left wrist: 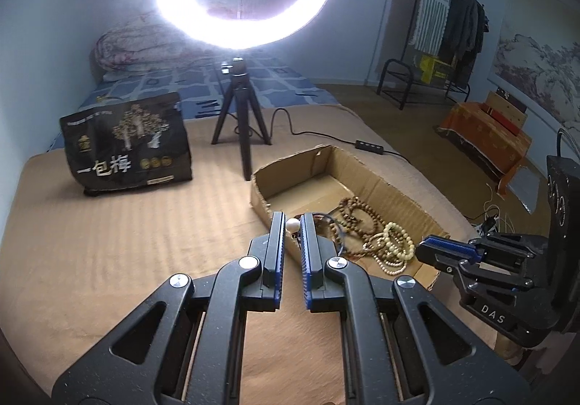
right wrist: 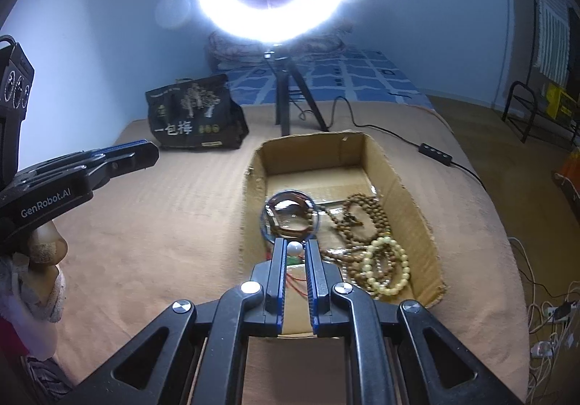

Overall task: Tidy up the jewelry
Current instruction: 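Carry both pearl earrings into the box and open both grippers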

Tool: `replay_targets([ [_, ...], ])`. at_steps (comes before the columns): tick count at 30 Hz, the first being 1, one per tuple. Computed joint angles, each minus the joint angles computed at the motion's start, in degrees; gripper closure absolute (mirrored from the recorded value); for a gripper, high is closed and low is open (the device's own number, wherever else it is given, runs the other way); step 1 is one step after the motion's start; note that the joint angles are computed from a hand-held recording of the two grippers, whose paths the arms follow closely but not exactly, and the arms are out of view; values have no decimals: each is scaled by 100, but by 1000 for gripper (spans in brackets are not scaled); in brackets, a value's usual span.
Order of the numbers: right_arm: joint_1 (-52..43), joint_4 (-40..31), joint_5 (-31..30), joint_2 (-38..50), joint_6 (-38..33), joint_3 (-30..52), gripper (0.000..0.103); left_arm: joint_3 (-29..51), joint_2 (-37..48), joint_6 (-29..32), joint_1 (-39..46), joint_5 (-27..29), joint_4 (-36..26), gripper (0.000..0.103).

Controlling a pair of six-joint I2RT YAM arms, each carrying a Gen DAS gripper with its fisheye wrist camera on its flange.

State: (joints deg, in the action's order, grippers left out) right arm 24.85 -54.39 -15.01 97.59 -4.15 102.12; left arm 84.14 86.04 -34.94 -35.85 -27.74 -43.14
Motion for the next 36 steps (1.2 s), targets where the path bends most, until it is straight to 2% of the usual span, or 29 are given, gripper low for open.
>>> replay_targets([
  [19,-331,-152,-55,528,-202,287,95,1028,1323,256,209,394,250,97],
  [32,-472,-176,-132,725,-231,338,95,1326,1699,317,264,444,319,97],
  [33,-464,-171,-125,731,-241,338,93,1339,1719,327,268,436,324,96],
  [34,-456,-164,-114,738,-253,340,86,1368,1743,332,267,424,304,96],
  [36,-447,-136,-129,721,-274,314,76,1422,1785,336,270,424,266,84],
])
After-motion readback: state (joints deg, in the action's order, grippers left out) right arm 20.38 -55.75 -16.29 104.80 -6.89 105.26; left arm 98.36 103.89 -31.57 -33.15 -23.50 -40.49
